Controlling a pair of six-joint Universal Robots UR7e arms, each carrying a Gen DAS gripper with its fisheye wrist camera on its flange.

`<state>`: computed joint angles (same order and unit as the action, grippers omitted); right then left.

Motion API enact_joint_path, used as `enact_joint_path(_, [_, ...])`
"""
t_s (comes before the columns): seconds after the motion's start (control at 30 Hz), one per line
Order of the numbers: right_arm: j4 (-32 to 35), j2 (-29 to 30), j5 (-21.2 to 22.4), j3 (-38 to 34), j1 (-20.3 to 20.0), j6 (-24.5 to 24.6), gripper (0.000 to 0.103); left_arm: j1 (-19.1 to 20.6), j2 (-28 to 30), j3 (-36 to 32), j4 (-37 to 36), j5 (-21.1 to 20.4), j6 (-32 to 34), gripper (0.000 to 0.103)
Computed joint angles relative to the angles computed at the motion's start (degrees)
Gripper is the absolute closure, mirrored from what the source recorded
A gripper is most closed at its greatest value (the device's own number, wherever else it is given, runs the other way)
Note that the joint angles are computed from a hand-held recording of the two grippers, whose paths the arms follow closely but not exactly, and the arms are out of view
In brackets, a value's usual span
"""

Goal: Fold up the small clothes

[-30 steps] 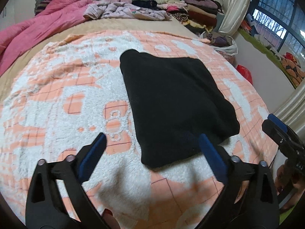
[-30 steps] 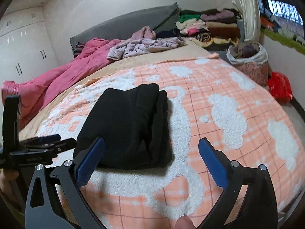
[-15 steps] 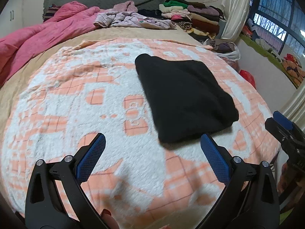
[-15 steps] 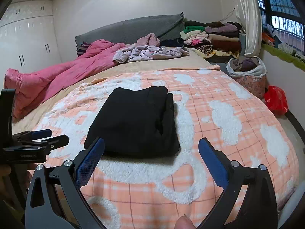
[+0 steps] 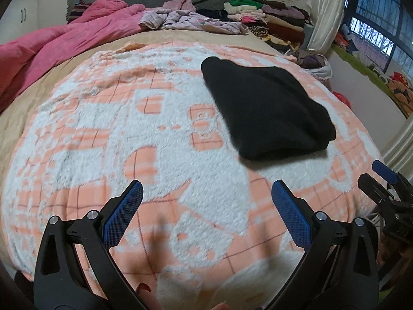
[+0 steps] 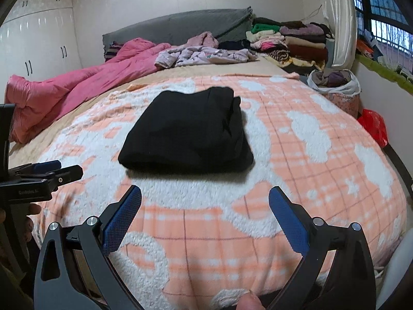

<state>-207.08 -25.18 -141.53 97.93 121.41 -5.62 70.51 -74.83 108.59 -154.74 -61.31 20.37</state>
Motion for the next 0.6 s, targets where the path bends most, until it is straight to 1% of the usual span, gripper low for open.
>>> enact_joint_path(0.13, [0.77,0.17,-0.11,-0.1,0.0,0.87,0.005,0.58,-0.18,0.19,0.22,-0.12,-0.26,0.01])
enact_joint_path(0.6, [0.5,0.14,-0.5,0.03,0.03,1.15,0.005,0.36,-0.43,0.57,0.17,0.33,0.24,0.01])
